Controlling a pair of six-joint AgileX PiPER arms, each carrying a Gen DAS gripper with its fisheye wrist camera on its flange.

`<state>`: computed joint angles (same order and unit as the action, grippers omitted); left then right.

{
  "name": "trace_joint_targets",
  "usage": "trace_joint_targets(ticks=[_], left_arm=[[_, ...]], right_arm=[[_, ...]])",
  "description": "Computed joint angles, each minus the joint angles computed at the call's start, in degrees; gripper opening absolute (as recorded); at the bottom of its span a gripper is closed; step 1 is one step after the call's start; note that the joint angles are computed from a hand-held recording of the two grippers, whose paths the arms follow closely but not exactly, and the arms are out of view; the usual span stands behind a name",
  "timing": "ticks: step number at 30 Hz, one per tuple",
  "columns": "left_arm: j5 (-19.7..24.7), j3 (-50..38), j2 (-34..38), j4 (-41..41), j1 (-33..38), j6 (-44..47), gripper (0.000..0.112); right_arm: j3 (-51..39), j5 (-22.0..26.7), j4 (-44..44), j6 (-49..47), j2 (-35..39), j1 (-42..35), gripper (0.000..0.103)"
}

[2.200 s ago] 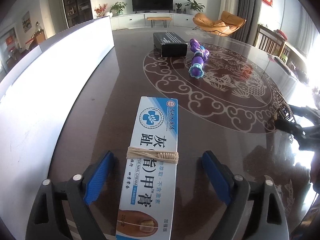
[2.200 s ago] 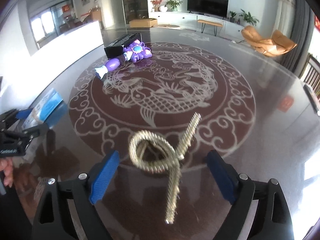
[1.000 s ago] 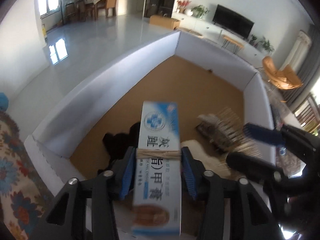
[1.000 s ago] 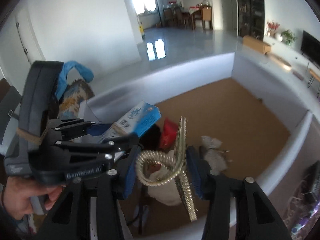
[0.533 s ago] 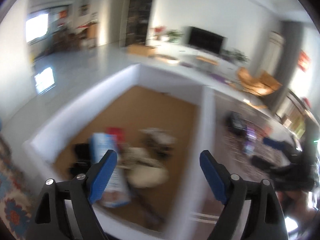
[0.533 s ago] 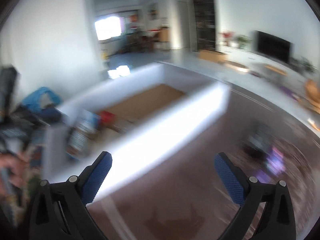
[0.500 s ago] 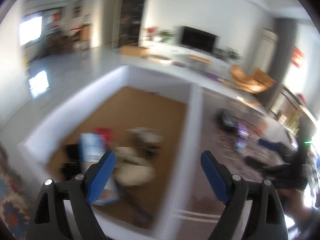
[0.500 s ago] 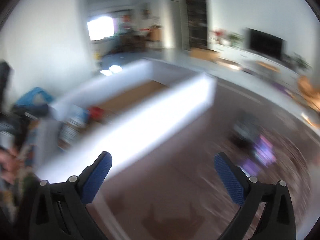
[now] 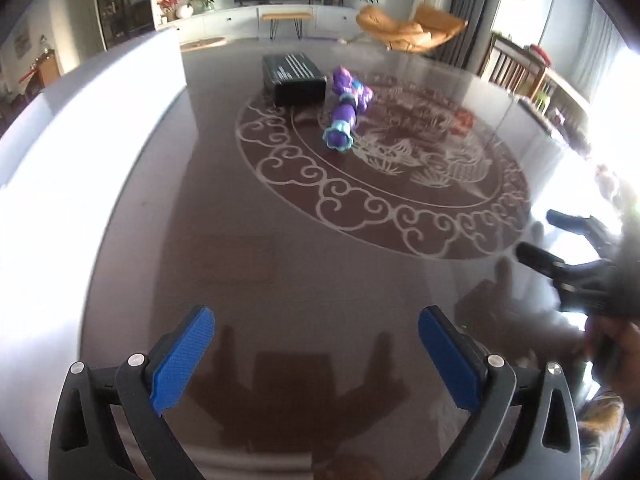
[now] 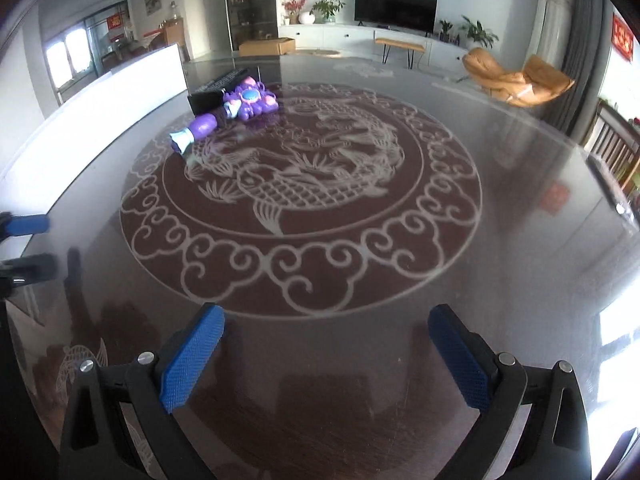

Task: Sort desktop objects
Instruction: 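Grasp the purple toy wand by its handle with the left gripper, then grasp the black odor removing bar box with the right gripper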

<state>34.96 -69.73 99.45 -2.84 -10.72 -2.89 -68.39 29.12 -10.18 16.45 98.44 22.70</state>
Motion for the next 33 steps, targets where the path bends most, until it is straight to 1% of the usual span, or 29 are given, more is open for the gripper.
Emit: trace_joint_targets(ticks=[1, 2, 5, 6, 8, 11, 14, 17, 18, 19, 20, 21, 23, 24, 26, 27, 28, 29, 30, 31, 32, 33], left_arm=[[0.6, -2.2, 2.2, 0.1, -0.3, 0.2, 0.103], [1.1, -3.9, 3.8, 0.1, -0.3, 0.5, 0.103], [2.8, -10.9, 9.0, 0.2, -0.2, 2.2, 0.103], [3.7, -14.0, 10.9, 1.0, -0.3, 1.9, 0.103], [5.2, -19.0, 14.1, 1.2, -0.3, 1.6, 0.103], [8.5, -28.4, 19.4, 0.1, 0.1, 3.1, 0.103], [13.1, -40.4, 26.1, 0.7, -0.3, 3.6, 0.103], [21.3, -56.9, 35.3, 2.0, -1.3, 3.5, 0.103], [23.3, -61.9, 38.3, 1.9, -1.5, 3.9, 0.103], [24.0, -64.5, 39.9, 2.5, -1.8, 4.3, 0.103], [23.4, -64.9, 40.1, 1.6, -1.7, 5.3, 0.092], [20.9, -63.0, 39.0, 1.7, -1.7, 5.4, 0.08], [16.3, -58.7, 36.7, 1.9, -1.5, 4.9, 0.022], [13.5, -54.2, 34.3, 1.2, -1.3, 5.1, 0.023], [6.0, -42.8, 28.5, 0.2, -1.0, 6.5, 0.023], [4.0, -37.0, 25.2, -0.8, -0.5, 7.3, 0.023], [3.3, -31.3, 21.4, -1.9, 0.2, 8.2, 0.023], [0.6, -25.6, 18.2, -1.9, 0.6, 7.9, 0.023], [-0.6, -19.8, 14.4, -1.3, 1.4, 6.7, 0.023], [-2.7, -14.1, 10.7, -1.0, 2.5, 5.6, 0.022], [-5.7, -8.4, 7.4, -1.2, 3.7, 5.0, 0.023], [-8.9, -2.6, 4.0, -2.5, 5.7, 5.8, 0.023]], right_arm=[[1.2, -1.4, 0.5, -0.6, -0.5, -0.6, 0.102], [1.3, -1.8, 1.0, -0.9, -0.7, -0.9, 0.102], [0.6, -1.3, 2.8, -2.2, -0.1, -1.8, 0.102], [1.7, -1.6, 2.5, -1.5, -1.1, -1.9, 0.102], [3.2, -1.9, -0.4, 2.9, -2.7, -0.9, 0.102], [2.9, -1.7, 1.5, 1.6, -2.4, -1.2, 0.102], [3.3, -1.7, 1.2, 1.5, -2.8, -1.0, 0.102], [3.0, -1.3, -0.8, 3.0, -2.6, -0.2, 0.102], [2.7, -1.1, -1.5, 3.6, -2.3, 0.1, 0.102], [2.6, -1.0, -2.1, 4.1, -2.1, 0.3, 0.102], [2.6, -1.0, -2.4, 4.5, -2.1, 0.4, 0.102], [2.6, -0.9, -2.7, 4.9, -2.1, 0.4, 0.102], [2.6, -1.0, -2.5, 4.9, -2.0, 0.2, 0.102], [2.7, -1.0, -2.3, 4.9, -2.0, 0.1, 0.102], [2.7, -1.0, -2.3, 5.0, -2.1, 0.1, 0.102], [2.7, -1.0, -2.3, 4.9, -2.1, 0.1, 0.102], [2.7, -1.0, -2.0, 4.6, -2.1, 0.1, 0.102], [2.7, -1.1, -1.7, 4.4, -2.1, 0.1, 0.102], [2.6, -1.2, -0.8, 3.7, -2.0, -0.2, 0.102], [1.2, -0.5, 2.0, 1.0, -1.2, -0.7, 0.102], [-0.5, -0.1, 6.5, -3.2, -0.1, -1.4, 0.102], [-4.2, 0.8, 12.3, -8.4, 2.1, -1.7, 0.102]])
